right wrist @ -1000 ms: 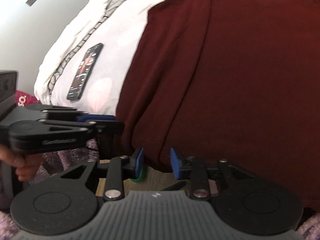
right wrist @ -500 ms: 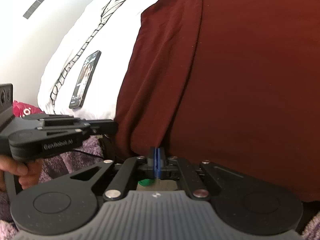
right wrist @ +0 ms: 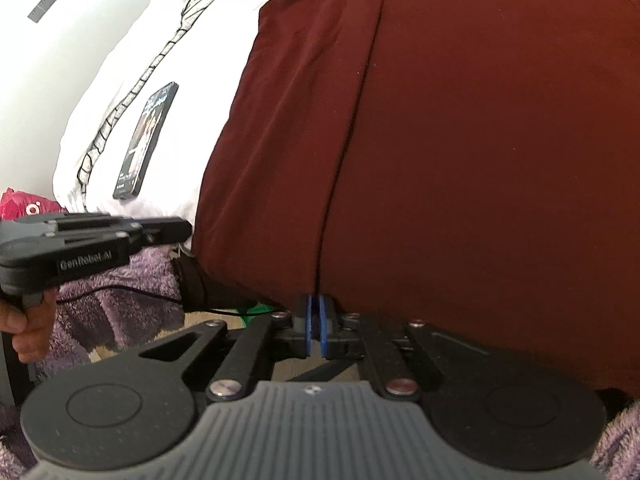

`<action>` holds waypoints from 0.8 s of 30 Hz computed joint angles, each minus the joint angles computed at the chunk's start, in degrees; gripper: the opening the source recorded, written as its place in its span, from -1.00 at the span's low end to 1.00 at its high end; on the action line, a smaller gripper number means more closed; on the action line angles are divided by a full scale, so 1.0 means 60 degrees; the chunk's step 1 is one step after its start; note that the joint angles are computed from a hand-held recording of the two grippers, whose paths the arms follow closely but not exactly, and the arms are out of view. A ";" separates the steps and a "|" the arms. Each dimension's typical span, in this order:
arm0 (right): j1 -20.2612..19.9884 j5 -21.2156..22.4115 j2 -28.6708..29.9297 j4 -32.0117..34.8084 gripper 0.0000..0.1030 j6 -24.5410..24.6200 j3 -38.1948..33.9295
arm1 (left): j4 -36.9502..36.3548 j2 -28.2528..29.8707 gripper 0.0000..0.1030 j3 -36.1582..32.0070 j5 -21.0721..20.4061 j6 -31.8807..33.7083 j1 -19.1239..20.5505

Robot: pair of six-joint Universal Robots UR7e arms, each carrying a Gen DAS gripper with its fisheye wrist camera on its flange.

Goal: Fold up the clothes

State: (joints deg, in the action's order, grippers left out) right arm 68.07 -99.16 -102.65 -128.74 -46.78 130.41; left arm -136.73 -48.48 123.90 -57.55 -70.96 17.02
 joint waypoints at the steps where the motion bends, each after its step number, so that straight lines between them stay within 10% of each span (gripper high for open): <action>1: -0.0001 -0.0017 -0.0030 0.0005 -0.82 -0.0052 -0.0016 | -0.0209 -0.0065 -0.94 0.0096 0.0106 -0.0009 -0.0056; 24: -0.1079 -0.1119 0.0849 -0.2343 -0.11 0.1022 -0.4001 | -0.1888 0.1539 -0.94 -0.1936 0.1139 0.2076 0.0900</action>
